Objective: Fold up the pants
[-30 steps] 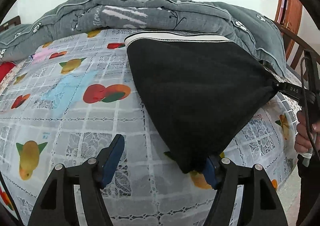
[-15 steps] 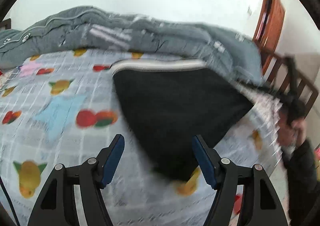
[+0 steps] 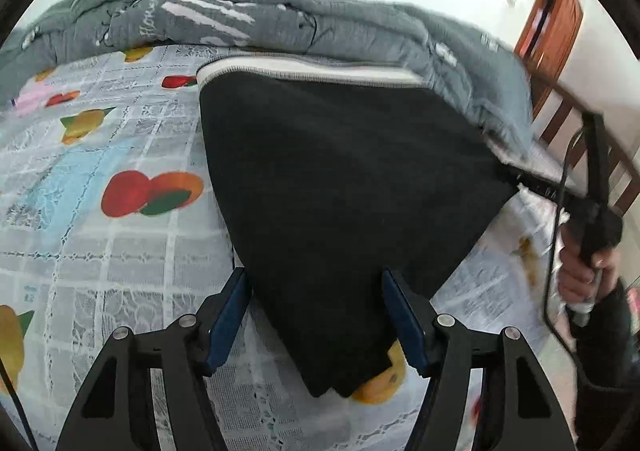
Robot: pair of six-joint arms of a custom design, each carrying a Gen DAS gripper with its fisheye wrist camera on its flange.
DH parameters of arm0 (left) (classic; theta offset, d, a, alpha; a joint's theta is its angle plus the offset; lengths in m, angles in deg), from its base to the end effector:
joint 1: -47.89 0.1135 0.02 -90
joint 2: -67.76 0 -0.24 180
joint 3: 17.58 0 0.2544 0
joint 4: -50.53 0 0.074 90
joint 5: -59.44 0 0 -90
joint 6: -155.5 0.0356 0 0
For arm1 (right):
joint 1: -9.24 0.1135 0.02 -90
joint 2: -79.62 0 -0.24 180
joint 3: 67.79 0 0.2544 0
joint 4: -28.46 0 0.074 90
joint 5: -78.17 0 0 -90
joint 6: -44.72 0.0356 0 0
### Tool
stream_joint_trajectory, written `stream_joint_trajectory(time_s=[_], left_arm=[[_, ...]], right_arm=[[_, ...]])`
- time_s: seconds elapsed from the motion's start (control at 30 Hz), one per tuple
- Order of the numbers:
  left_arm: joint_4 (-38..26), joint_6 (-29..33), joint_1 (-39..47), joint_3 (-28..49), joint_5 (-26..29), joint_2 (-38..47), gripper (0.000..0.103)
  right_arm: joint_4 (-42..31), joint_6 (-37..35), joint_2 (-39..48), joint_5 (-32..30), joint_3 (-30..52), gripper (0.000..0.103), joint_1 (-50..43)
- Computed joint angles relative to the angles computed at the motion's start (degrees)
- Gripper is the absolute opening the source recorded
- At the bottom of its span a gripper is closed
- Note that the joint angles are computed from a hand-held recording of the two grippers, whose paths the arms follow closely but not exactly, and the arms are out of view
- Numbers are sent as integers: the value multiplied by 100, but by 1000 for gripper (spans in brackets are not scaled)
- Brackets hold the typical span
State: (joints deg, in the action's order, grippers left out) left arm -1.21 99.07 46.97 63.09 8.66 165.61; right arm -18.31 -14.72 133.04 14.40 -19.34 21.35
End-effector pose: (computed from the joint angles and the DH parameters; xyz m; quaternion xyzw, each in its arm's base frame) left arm 0.3320 -0.0278 0.1813 0.3332 0.8663 -0.2682 0.2581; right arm 0.1950 0.0257 0.2010 0.2209 0.8963 -0.0836 0.3753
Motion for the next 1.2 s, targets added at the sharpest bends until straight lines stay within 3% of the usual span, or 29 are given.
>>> stream_joint_trajectory(time_s=[0.03,0.1,0.33,0.43,0.53,0.67,0.73,0.8,0.9,1.2], left_arm=[[4,-113,78,158,118,108,65],[52,-279,111,372,200,292,65],[-574,-983,-157,2153,9,1786,66],[-806,-1254,-227,2662,244,2269,65],[-1091,-1437,-339,3110,333,2600,53],[-836,-1593,-492,3126,103,2473,19],[-908,-1485,-443,3281,91,2482,16],[-1110,-1362,-262,3529,245,2611,16],[-1658,-1074,117,4109,431,2928,15],[-2908,-149,1090,6079,99,3853,16]], right_arm=[[34,-89,-59,-43,58,32,-98],[185,-270,17,-156,199,50,-364],[918,-532,1343,-1717,852,52,-1548],[1184,-518,1900,-2195,929,56,-1820],[1389,-432,2010,-2512,831,59,-1958],[1194,-358,2077,-1961,975,56,-1589],[965,-260,1991,-1779,1085,48,-1407],[785,-89,1714,-1703,1095,34,-1237],[595,155,1454,-1593,1091,29,-774],[1042,1052,2248,-986,1377,29,1103]])
